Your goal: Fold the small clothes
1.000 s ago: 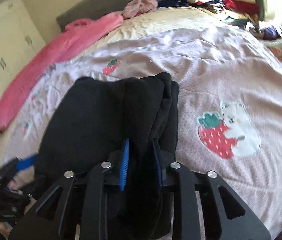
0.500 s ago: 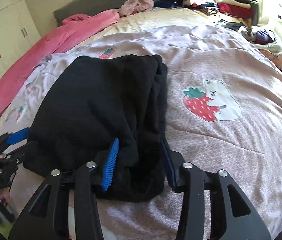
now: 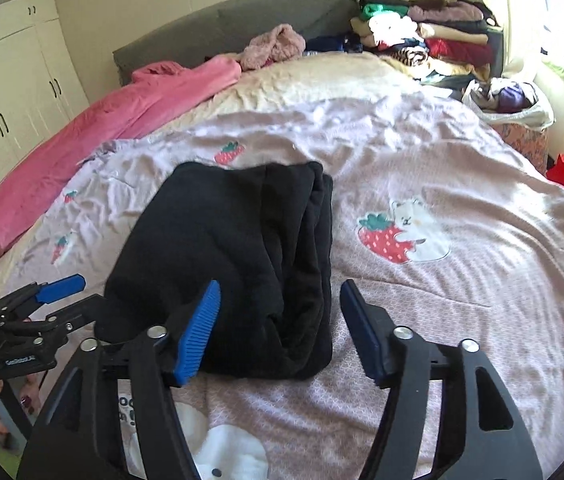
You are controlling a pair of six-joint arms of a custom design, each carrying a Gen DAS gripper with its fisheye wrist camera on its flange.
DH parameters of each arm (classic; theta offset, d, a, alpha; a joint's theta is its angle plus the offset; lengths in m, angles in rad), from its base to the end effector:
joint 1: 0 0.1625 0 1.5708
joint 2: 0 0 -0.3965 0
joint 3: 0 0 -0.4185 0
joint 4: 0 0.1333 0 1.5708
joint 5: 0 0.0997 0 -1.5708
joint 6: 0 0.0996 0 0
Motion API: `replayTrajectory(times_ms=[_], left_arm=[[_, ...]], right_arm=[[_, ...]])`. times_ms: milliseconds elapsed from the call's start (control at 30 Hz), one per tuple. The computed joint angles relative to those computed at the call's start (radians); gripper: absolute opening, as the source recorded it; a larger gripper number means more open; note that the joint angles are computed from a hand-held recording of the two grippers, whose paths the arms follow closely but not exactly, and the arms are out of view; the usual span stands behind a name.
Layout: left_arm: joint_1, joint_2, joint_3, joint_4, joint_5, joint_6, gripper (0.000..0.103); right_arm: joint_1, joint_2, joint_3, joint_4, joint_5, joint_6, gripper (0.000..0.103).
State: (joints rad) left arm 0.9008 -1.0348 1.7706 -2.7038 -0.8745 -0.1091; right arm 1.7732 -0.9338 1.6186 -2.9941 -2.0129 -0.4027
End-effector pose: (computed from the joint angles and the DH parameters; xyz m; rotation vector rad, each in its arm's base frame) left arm -0.2393 -0.6196 0.1906 0.5213 2.4759 -0.8176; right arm 0.2284 -0.6619 0.2171 0.5356 -2.4434 0.9036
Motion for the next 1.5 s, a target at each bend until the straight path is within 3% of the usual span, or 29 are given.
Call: replayTrajectory(times_ms=[200, 367, 433, 500, 667, 933, 1300, 1500], left_arm=[[-0.005, -0.018, 0.013, -0.016, 0.008, 0.001, 0.077], [-0.011, -0.032, 0.025, -0.025, 0.019, 0.0, 0.081], [-0.015, -0.039, 0.031, -0.03, 0.027, -0.002, 0.09], [-0.018, -0.047, 0.04, -0.041, 0.033, 0.001, 0.093], [-0.025, -0.068, 0.055, -0.053, 0.048, -0.004, 0.093], [-0.036, -0.114, 0.087, -0.072, 0.082, -0.006, 0.093], [-0.066, -0.179, 0.152, -0.086, 0.137, 0.002, 0.093], [-0.085, -0.225, 0.193, -0.075, 0.156, -0.018, 0.094]], right_arm=[[0.021, -0.014, 0.023, -0.058, -0.003, -0.022, 0.076], [0.035, -0.017, 0.03, -0.085, -0.015, -0.036, 0.079], [0.04, -0.017, 0.034, -0.102, -0.018, -0.044, 0.081], [0.044, -0.017, 0.043, -0.131, -0.02, -0.049, 0.09], [0.054, -0.02, 0.055, -0.154, -0.02, -0.05, 0.095], [0.074, -0.014, 0.068, -0.203, -0.021, -0.08, 0.098], [0.119, -0.02, 0.117, -0.329, -0.077, -0.161, 0.098], [0.132, -0.039, 0.171, -0.41, -0.099, -0.164, 0.098]])
